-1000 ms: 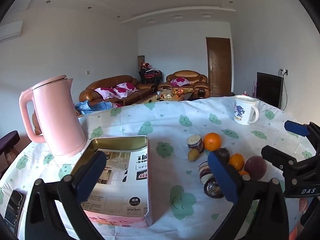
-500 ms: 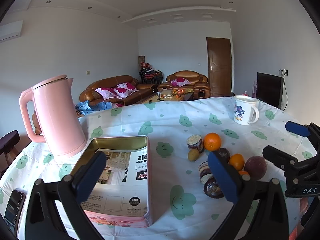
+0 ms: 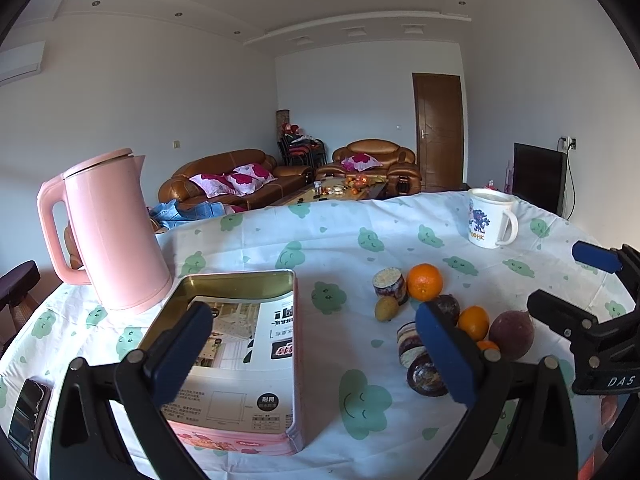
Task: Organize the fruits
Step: 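Move both tools forward toward the cluster of fruits on the table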
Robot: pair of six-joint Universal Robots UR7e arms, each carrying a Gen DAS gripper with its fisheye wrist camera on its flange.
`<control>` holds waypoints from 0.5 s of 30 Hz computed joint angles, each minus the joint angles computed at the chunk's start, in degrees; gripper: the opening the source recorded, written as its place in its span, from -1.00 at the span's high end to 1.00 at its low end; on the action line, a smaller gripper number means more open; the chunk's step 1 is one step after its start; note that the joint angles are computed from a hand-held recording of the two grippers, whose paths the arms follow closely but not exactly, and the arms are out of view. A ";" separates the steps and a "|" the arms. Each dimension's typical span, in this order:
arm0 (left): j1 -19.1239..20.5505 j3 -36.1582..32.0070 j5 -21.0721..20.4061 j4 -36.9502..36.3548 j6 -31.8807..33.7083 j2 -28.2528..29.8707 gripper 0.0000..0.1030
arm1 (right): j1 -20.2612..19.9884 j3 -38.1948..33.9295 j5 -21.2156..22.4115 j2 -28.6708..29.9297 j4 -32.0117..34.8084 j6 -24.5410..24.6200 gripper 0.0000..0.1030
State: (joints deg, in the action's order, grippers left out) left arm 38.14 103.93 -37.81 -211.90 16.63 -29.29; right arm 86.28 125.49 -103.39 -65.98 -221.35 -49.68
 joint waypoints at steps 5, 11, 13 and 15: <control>0.06 -0.01 -0.07 -0.15 0.11 0.05 -1.00 | -0.02 0.02 0.05 -0.04 -0.01 0.11 -0.98; 0.27 -0.28 0.11 0.62 -0.15 0.47 -1.00 | -0.13 0.11 -0.16 -0.02 0.10 0.25 -0.98; 0.33 -0.36 0.14 0.82 -0.15 0.58 -1.00 | -0.19 0.19 -0.09 -0.06 0.08 0.32 -0.98; 0.21 -0.60 0.30 1.12 -0.28 0.81 -1.00 | -0.18 0.16 -0.11 -0.05 0.12 0.28 -0.98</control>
